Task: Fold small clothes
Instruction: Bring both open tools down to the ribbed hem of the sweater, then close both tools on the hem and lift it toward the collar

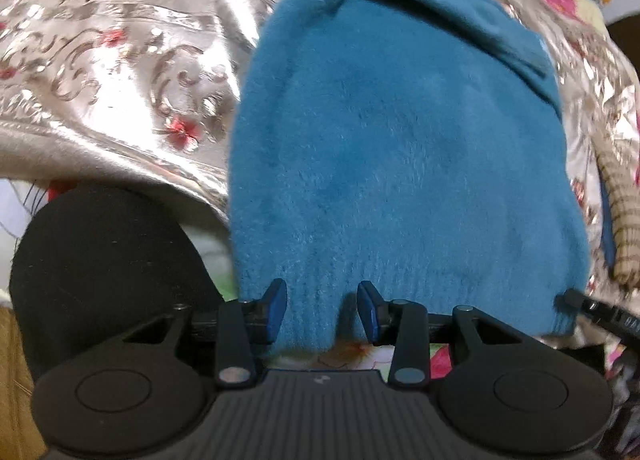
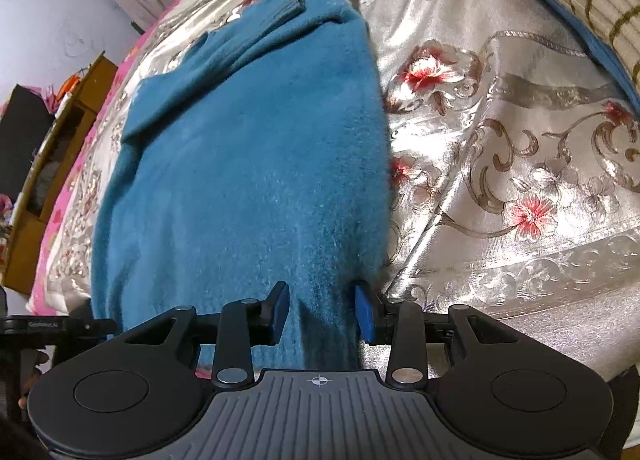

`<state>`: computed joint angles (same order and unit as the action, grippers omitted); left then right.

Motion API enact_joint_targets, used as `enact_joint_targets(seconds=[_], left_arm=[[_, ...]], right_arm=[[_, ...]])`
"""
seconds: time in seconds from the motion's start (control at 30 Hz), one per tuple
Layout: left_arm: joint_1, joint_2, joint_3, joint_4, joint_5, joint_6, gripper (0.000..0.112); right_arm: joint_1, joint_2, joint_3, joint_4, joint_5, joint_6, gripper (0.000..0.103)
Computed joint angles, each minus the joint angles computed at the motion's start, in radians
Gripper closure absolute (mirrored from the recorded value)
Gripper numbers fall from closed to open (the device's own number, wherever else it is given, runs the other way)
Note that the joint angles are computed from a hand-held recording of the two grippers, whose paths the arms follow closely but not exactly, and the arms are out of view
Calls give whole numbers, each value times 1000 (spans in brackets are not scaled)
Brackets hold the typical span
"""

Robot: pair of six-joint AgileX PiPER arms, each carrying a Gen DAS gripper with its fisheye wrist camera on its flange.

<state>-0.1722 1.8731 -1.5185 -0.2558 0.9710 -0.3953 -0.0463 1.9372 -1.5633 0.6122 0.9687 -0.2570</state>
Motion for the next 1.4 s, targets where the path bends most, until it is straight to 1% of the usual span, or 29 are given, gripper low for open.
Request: enact_joint_targets(seconds=[0.13, 0.27, 0.37, 0.43, 0.5, 0.6, 0.7, 0.77, 0.8, 0.83, 0.87, 0.93, 1.0, 1.1, 1.17, 1.23, 1.33, 1.4], left_arm=[[12, -48, 12, 19, -10, 6, 69], [14, -57, 17, 66, 31, -30, 69], [2, -59, 31, 96, 35, -80, 69], [-16, -52, 12, 141, 60, -116, 69], [-16, -45, 0, 143, 78, -143, 69], [-9, -14, -18, 124, 67, -164, 69], [-30, 45, -68, 134, 90, -154, 69], [-35, 58, -70, 132, 80, -147, 69], [-32, 54, -58, 124, 70, -145, 75], [-26, 47, -45, 112, 61, -141, 88], [-16, 37, -26, 90, 53, -130, 93], [5, 2, 35, 47, 10, -107, 96], [30, -38, 99, -7, -38, -79, 97], [88, -110, 216, -160, -124, 24, 98], [136, -156, 299, -295, -174, 114, 98], [177, -196, 363, -419, -203, 195, 98], [231, -245, 453, -592, -235, 328, 98], [254, -269, 492, -669, -247, 399, 98]], right_arm=[[-12, 1, -1, 12, 11, -11, 67], [-3, -3, -2, -1, 8, -1, 67], [0, -7, 0, -3, 7, 4, 67], [-2, -10, 4, 3, 4, 2, 67], [-5, -7, 8, 12, 1, -4, 67], [-9, 2, 6, 25, 2, -10, 67], [-14, 6, 2, 33, 7, -13, 67], [-19, 4, 6, 40, 10, -20, 67], [-20, 2, 9, 43, 9, -24, 67], [-20, 1, 10, 46, 8, -26, 67], [-22, 0, 15, 50, 6, -29, 69], [-25, 1, 19, 64, 4, -37, 73], [-33, 4, 19, 79, 11, -37, 82], [-55, -6, 44, 134, 12, -70, 90], [-75, -16, 71, 183, 11, -89, 91], [-94, -26, 92, 227, 11, -102, 91], [-124, -50, 131, 313, 11, -141, 92], [-139, -66, 149, 362, 11, -167, 92]])
